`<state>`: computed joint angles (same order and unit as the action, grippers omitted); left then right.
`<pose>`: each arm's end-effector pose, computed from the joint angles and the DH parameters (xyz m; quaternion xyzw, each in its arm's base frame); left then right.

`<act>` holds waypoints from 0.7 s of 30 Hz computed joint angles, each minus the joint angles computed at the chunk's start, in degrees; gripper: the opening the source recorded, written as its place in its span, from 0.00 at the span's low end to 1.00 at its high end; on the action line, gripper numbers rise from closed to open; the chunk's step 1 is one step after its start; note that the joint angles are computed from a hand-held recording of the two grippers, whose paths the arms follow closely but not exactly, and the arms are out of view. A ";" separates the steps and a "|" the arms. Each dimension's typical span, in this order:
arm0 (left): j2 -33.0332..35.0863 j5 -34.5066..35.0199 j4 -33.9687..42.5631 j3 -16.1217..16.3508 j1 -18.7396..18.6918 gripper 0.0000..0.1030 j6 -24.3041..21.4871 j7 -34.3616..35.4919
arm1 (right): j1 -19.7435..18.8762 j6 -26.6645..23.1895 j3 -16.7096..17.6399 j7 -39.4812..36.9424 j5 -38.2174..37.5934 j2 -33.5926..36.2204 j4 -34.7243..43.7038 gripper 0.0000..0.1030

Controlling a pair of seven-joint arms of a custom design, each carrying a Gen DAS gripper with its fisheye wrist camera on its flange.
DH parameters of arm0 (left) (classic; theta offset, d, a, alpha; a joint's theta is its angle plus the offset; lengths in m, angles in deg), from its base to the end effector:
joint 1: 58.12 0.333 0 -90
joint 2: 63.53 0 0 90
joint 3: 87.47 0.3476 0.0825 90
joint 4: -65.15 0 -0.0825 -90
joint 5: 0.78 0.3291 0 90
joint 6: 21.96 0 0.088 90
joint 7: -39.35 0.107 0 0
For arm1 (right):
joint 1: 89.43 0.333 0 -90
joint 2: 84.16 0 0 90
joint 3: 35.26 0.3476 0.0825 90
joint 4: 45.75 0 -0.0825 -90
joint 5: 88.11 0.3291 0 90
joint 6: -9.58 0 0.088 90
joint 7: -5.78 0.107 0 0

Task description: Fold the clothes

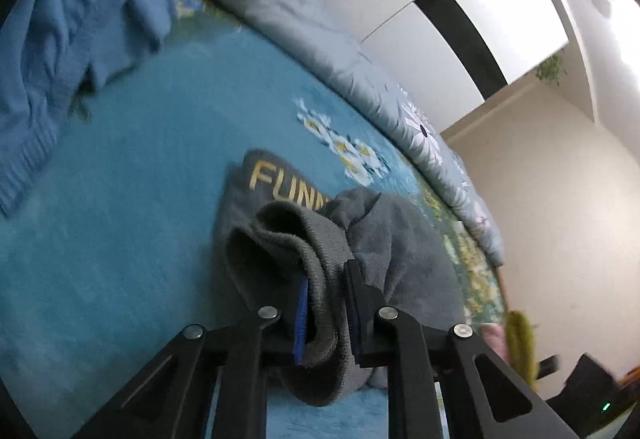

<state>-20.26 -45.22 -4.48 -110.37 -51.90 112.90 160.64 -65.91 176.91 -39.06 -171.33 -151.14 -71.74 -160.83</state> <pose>0.7432 -0.1217 0.4441 0.5553 -0.6879 0.4534 0.1135 0.5280 0.2513 0.4664 -0.5552 0.7256 -0.2251 0.3383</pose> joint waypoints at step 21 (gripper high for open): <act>10.83 12.12 17.96 0.61 -1.78 0.68 -4.73 -8.80 | -5.40 15.58 -4.02 5.21 5.26 6.52 1.73 0.70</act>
<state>-9.43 -33.10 13.48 -109.77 -53.68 108.17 151.84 -71.31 192.50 -43.08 -166.12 -145.88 -65.22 -159.10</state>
